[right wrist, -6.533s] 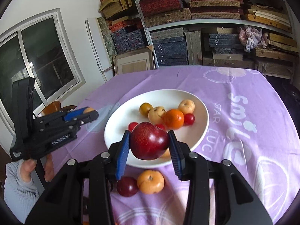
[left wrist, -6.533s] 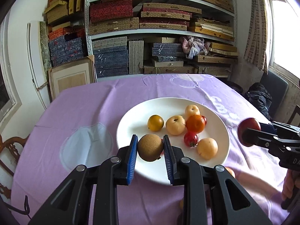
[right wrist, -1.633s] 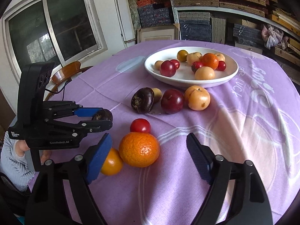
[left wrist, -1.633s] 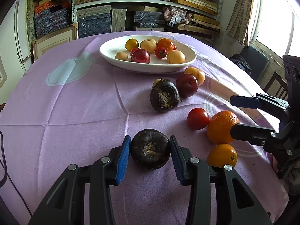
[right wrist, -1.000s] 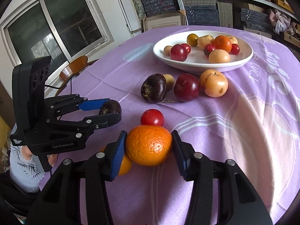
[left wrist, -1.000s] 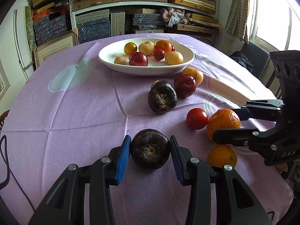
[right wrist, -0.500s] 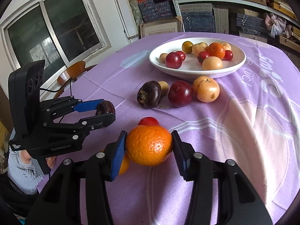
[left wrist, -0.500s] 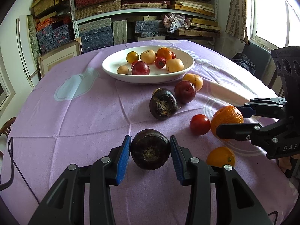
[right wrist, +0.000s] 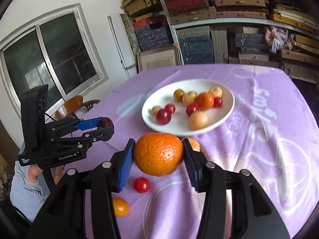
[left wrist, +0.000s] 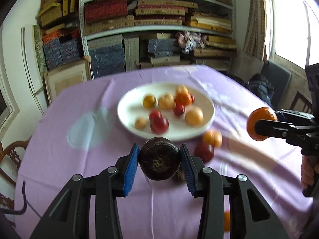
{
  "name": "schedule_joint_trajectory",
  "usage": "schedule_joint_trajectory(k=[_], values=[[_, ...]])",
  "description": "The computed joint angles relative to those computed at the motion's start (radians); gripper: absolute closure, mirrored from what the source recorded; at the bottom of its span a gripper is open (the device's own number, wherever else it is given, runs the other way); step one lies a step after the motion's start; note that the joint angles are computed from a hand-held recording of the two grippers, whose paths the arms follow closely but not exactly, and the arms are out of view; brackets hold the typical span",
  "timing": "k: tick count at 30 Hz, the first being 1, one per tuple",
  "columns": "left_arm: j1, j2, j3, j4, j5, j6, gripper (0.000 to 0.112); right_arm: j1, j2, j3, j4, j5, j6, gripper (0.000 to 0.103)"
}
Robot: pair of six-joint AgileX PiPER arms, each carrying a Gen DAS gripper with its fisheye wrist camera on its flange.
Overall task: Organize fruits
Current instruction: 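Carry dark fruit and orange over the plate and open both tools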
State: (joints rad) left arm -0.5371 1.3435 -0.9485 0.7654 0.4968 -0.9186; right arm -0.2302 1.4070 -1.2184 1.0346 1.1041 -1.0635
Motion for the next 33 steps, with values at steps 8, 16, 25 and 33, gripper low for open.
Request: schedule_joint_trajectory(k=[8,16,25,33], values=[[0.033,0.139,-0.312,-0.021,0.05,0.045,0.07,0.022,0.122,-0.288,0.122,-0.035,0.116,0.056],[0.166,0.364,-0.477,-0.187,-0.023,0.168,0.07,0.162,0.35,-0.408,-0.007,-0.126,0.19,0.056],[0.316,0.563,-0.616,-0.534,-0.043,0.515,0.07,0.283,0.476,-0.422,-0.16,-0.223,0.216,0.056],[0.344,0.631,-0.669,-0.655,-0.023,0.641,0.07,0.333,0.51,-0.399,-0.226,-0.274,0.222,0.056]])
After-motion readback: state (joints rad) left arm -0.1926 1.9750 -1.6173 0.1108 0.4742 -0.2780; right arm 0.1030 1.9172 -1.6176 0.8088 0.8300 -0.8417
